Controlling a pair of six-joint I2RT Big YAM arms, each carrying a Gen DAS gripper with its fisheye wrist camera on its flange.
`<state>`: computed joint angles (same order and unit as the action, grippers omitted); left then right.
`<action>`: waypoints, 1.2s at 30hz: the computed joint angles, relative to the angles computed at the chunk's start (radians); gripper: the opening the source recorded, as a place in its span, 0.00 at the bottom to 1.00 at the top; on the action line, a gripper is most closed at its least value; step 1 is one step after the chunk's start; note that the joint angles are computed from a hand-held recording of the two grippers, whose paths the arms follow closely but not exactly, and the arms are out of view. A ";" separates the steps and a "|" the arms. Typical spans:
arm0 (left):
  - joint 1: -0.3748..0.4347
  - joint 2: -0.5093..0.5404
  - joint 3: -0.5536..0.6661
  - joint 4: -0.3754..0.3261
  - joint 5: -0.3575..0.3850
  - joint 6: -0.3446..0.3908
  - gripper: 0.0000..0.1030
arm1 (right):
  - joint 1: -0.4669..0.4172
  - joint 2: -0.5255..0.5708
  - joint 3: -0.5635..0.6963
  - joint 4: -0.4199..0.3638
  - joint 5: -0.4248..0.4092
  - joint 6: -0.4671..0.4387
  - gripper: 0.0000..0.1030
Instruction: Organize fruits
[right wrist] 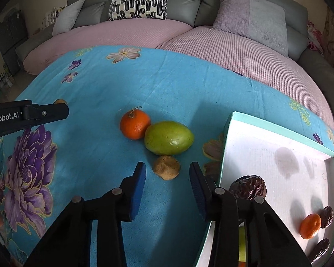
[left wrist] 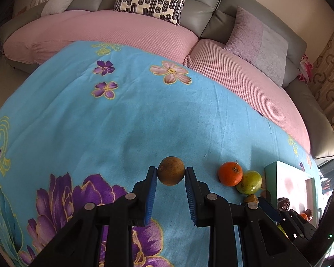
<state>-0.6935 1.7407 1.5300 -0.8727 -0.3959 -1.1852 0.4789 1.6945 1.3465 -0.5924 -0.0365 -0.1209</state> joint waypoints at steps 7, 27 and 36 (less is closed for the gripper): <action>-0.001 0.008 0.010 -0.006 0.001 0.010 0.27 | -0.001 0.005 -0.006 0.006 -0.005 -0.002 0.29; -0.030 0.042 0.075 -0.039 -0.030 0.052 0.26 | -0.045 -0.169 -0.134 0.068 -0.076 0.051 0.28; -0.060 0.090 0.146 -0.064 -0.032 0.100 0.27 | -0.101 -0.219 -0.153 0.070 -0.067 0.082 0.28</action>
